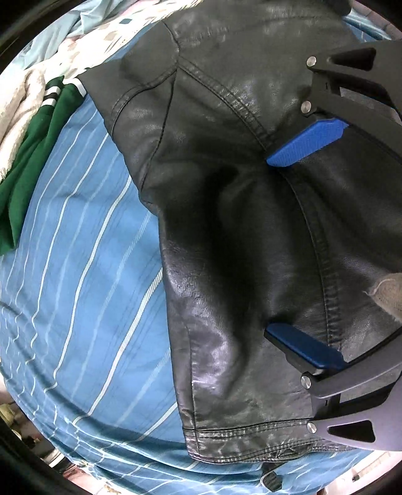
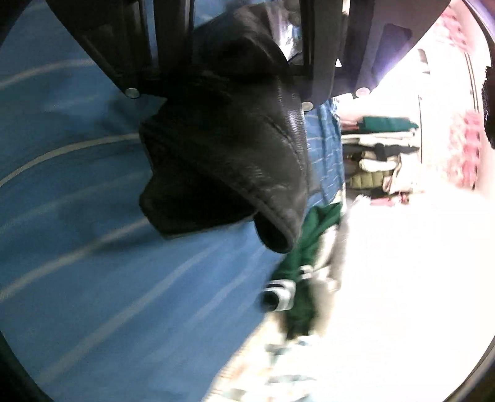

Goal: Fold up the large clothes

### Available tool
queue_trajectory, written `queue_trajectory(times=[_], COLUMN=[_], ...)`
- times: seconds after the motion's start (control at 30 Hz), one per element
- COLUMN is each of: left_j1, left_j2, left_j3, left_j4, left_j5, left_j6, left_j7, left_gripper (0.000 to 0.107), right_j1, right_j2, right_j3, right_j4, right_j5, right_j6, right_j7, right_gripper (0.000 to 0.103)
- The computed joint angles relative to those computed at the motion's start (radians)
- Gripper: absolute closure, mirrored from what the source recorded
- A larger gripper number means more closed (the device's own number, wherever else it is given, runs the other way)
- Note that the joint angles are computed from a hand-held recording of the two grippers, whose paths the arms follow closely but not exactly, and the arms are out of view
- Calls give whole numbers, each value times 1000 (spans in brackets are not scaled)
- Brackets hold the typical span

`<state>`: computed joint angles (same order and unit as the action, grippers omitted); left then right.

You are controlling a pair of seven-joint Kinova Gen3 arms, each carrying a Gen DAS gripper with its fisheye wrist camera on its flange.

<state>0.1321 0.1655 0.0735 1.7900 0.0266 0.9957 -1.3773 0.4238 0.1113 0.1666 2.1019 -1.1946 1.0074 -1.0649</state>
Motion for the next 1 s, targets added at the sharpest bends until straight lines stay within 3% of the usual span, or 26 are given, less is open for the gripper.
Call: queue_trajectory(times=[0.2,0.37,0.47,0.6,0.73,0.83,0.87,0.93,1.0], left_j1=[-86,-245,-344,-463,-549,-600,-612,-628,-634], left_j2=[-55,-248,-359,-447,-503,-517,-520,-527,-526], left_j3=[-39,-156,-231,-315,-370,-413,-422,-434,-418], left_j4=[-4,16,21,34,94,119,123,131,125], left_j5=[79,136,58,-79,-200,-218,-217,-205,-185], left_j6=[81,232,311,401,401,394,394,393,402], left_j7=[-59,-67,-69,-108,-145,-163,-168,-175,-157], left_gripper=[4,4,5,5,5,5,5,5,5], right_j1=[-137,-330,-451,-602,-782,-902,-911,-874,-782], right_j2=[-101,-68,5,122,290,419,438,430,420], right_j3=[-78,-149,-237,-330,-391,-367,-369,-400,-455], right_j4=[-194,-417,-554,-630,-704,-798,-821,-814,-795], right_j5=[182,315,392,444,581,668,677,645,564], right_j6=[15,49,76,69,56,144,159,157,187], right_j7=[-210,-319,-340,-364,-478,-572,-574,-529,-463], right_gripper=[81,82,82,82,82,75,66,52,26])
